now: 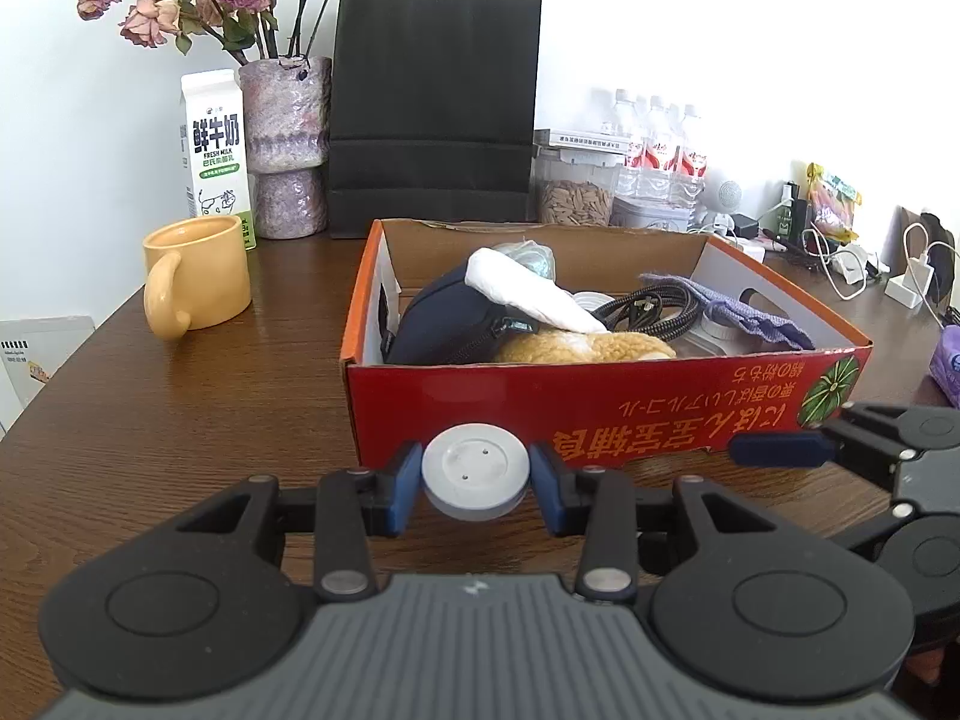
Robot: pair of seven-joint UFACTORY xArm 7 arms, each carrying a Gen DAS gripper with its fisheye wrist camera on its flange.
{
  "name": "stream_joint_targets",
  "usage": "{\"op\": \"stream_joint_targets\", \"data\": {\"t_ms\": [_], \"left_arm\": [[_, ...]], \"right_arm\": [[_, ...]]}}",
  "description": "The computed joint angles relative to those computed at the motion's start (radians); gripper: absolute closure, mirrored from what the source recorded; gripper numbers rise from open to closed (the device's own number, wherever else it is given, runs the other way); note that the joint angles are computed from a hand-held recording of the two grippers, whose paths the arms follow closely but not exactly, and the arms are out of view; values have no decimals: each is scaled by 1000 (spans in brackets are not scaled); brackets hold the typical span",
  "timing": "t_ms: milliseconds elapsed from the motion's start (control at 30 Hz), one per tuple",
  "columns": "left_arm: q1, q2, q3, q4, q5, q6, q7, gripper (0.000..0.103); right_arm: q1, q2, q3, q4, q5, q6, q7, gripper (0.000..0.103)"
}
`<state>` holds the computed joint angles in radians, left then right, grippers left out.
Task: Organize objects
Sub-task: 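Grasp the clear plastic piece with the right tool while the left tool grasps the white cap, then carry the white cap and clear piece into the box and open both tools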
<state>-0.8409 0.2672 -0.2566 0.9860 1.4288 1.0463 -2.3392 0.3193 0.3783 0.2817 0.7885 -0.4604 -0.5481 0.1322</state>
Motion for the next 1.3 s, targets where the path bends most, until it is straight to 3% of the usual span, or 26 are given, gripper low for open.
{"op": "stream_joint_targets", "data": {"t_ms": [167, 300, 400, 633, 900, 1300], "left_arm": [[-3, -13, -4, -15, 8, 10, -19, 62], [-2, -21, -9, -25, 13, 14, -27, 62], [0, -21, -12, -27, 14, 16, -30, 62], [2, -23, -13, -29, 9, 17, -33, 62], [0, -27, -16, -33, 14, 23, -44, 62], [-9, -35, -24, -44, 22, 77, -103, 62]], "right_arm": [[46, 1, -4, 31, 65, 98, -12, 33], [86, 4, -23, 32, 143, 94, -55, 34], [65, 8, -3, 32, 131, 88, -58, 42], [-4, 21, 45, 39, 50, 75, -6, 92], [-6, 18, 39, 33, 14, 59, 15, 97], [22, 8, 0, -7, 23, -76, 0, 97]]}}
